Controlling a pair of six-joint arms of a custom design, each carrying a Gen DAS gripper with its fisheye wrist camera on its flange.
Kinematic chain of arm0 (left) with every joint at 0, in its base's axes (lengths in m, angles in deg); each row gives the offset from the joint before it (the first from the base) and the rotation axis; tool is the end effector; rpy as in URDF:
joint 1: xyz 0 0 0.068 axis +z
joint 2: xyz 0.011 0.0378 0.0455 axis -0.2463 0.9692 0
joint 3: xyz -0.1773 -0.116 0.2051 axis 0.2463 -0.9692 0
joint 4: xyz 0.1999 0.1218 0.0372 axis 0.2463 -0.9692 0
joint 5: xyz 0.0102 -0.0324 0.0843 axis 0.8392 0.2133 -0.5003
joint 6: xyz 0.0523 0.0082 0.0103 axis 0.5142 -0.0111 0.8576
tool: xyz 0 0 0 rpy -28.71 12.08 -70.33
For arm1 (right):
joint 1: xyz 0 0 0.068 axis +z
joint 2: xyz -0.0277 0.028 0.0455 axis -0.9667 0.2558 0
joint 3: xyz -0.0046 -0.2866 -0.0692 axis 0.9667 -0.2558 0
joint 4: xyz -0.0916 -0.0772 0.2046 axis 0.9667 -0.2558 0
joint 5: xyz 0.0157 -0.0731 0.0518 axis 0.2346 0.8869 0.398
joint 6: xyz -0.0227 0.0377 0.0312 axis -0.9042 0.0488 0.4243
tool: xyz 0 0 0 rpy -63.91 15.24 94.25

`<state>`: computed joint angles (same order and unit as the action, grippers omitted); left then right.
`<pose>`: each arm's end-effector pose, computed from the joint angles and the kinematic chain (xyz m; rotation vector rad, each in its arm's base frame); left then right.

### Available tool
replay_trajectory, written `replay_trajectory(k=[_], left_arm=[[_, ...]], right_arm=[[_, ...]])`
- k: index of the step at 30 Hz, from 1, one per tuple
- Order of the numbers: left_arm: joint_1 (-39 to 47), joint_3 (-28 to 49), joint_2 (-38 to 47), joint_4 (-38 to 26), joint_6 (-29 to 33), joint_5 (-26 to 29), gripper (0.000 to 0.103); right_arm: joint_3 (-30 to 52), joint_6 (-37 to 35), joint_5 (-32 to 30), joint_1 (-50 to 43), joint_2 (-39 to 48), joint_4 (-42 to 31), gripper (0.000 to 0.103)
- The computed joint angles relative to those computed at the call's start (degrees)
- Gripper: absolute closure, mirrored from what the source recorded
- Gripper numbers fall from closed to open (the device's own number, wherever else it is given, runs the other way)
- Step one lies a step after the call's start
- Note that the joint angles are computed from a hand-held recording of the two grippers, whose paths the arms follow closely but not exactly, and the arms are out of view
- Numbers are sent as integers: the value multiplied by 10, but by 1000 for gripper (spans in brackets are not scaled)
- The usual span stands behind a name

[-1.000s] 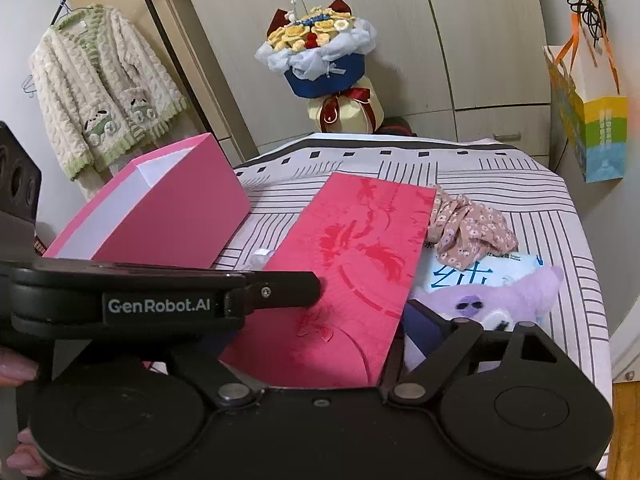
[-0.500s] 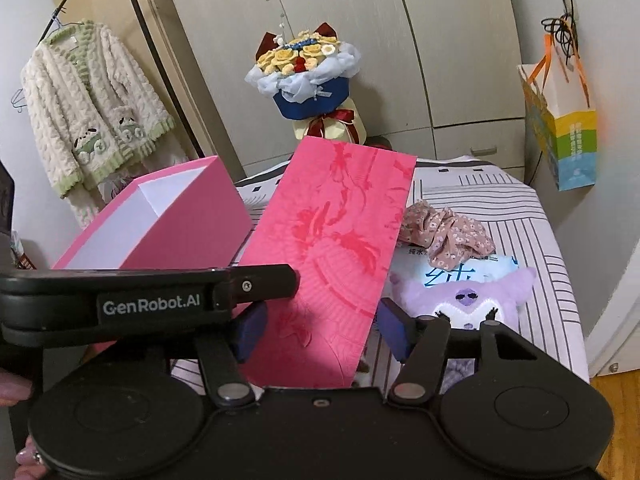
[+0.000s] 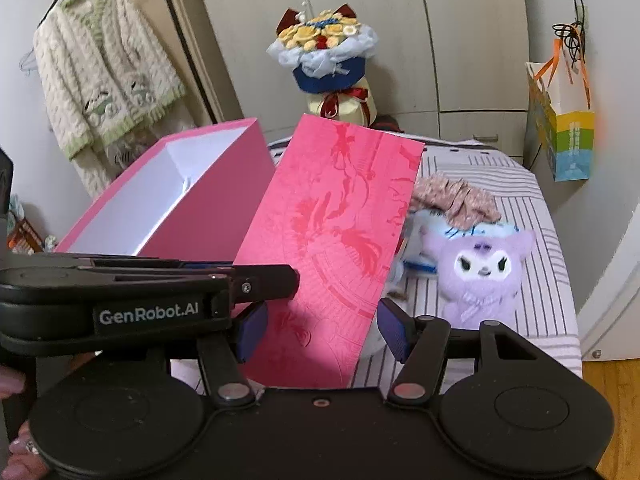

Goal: Organize soft objects
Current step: 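Lift the red envelope with the left tool and carry it over the pink box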

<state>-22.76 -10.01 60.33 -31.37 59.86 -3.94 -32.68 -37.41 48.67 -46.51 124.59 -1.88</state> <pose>0.2875 -0.0454 0.1181 -0.1866 2.3121 -0.3293 0.3173 0.1832 0.1533 -0.5993 2.3380 0.5671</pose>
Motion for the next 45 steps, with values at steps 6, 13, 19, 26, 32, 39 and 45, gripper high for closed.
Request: replay_trajectory(k=[6, 13, 19, 26, 32, 39, 45], left_arm=[[31, -55, -46, -5, -1, 49, 76], [79, -116, -122, -47, 22, 103, 76], [139, -169, -220, -129, 59, 148, 76], [250, -180, -383, -325, 148, 216, 76], [369, -148, -503, -501, 269, 273, 76], [501, -105, -482, -539, 365, 350, 76], [520, -38, -389, -484, 362, 356, 76]], right_arm=[[3, -18, 29, 38, -38, -71, 37], [2, -22, 37, 81, -79, -144, 36], [-19, -1, 34, 131, -113, -171, 35], [-19, 31, 44, 198, -161, -217, 35], [11, 40, 70, 253, -183, -250, 35], [82, 29, 102, 282, -150, -260, 34], [174, 24, 78, 259, -76, -243, 33]])
